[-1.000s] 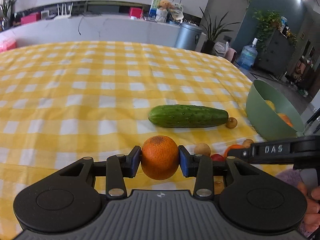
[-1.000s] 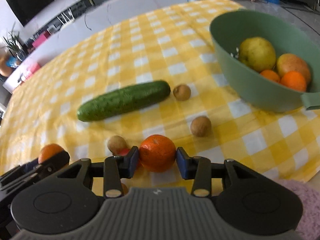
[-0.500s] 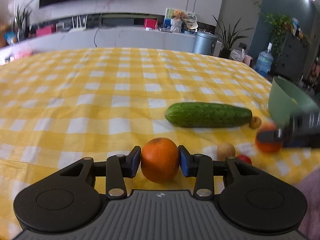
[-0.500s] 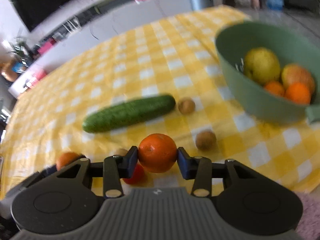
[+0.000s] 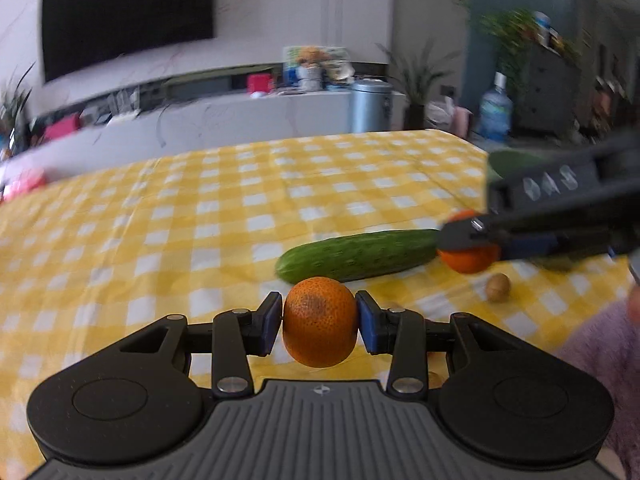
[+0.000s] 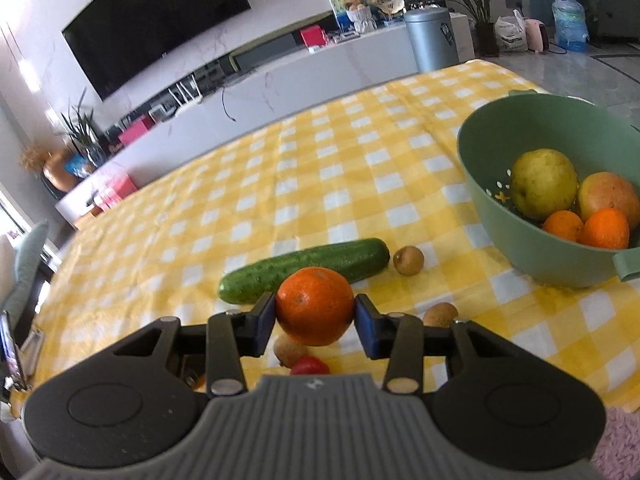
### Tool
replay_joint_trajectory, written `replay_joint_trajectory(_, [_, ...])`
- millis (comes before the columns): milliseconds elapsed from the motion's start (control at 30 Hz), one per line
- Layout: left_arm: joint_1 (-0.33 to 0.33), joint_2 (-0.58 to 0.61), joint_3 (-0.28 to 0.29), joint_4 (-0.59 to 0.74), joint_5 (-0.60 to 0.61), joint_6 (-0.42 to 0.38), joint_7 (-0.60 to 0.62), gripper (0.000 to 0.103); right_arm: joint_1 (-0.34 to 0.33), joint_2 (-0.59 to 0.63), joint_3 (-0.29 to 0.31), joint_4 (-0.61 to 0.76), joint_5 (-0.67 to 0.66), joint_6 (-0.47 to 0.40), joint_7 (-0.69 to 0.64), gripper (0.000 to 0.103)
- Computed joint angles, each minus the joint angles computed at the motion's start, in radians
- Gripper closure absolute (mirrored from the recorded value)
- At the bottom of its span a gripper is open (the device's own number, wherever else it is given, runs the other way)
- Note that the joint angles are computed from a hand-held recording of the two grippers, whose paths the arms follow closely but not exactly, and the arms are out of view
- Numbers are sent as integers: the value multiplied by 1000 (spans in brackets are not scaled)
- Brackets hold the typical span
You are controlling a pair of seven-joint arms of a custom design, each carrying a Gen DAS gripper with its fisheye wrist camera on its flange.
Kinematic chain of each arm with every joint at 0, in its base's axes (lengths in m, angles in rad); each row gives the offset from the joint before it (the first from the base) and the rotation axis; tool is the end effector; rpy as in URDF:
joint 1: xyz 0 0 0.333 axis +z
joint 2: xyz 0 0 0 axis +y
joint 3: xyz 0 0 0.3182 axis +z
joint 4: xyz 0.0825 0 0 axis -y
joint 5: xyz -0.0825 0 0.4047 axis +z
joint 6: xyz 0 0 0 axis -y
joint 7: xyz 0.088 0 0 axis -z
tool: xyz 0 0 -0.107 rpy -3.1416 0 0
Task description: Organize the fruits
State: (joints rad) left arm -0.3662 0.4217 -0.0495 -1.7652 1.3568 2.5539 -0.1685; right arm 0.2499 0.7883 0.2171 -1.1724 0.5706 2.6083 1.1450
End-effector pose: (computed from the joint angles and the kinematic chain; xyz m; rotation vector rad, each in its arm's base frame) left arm 0.6341 -0.2912 0.3464 -1.8214 1.3815 -0.6762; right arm 0.7643 0.3041 0.3932 -1.8993 1.2949 -0.0343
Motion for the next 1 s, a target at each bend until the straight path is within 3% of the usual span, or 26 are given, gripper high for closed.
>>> replay_joint_trajectory(167, [-15, -1, -11, 30, -3, -19, 84, 58, -72, -26, 83, -43, 130, 72, -96, 63])
replay_joint_trajectory(267, [-35, 12, -8, 78, 6, -47, 108, 58, -123, -59, 133, -88, 235, 172, -207, 63])
replay_joint_trajectory(367, [-59, 41, 4, 154, 50, -74, 107, 59, -206, -86, 219, -127, 386, 298, -390, 63])
replay_joint_trajectory(467, [-43, 108, 1, 268, -1, -25, 192, 60, -269, -85, 270, -124, 522, 383, -528, 63])
replay_joint_trajectory(567, [-50, 168, 22, 346, -73, -14, 248, 64, -268, -72, 235, -104, 571, 414, -519, 63])
replay_joint_trajectory(633, [-37, 164, 34, 322, -120, 49, 234, 64, -264, -64, 201, -98, 570, 404, -470, 63])
replay_joint_trajectory(733, [20, 140, 13, 248, -269, 130, 315, 64, -267, -48, 184, -87, 569, 376, -432, 63])
replay_joint_trajectory(833, [37, 98, 8, 176, -378, 111, 415, 64, -266, -31, 169, -70, 559, 327, -389, 63])
replay_joint_trajectory(933, [39, 16, 31, 75, -393, 126, 384, 64, -262, -9, 155, -42, 543, 278, -354, 63])
replay_joint_trajectory(1000, [52, -44, 26, 14, -402, 112, 397, 57, -258, -13, 155, -50, 539, 275, -365, 63])
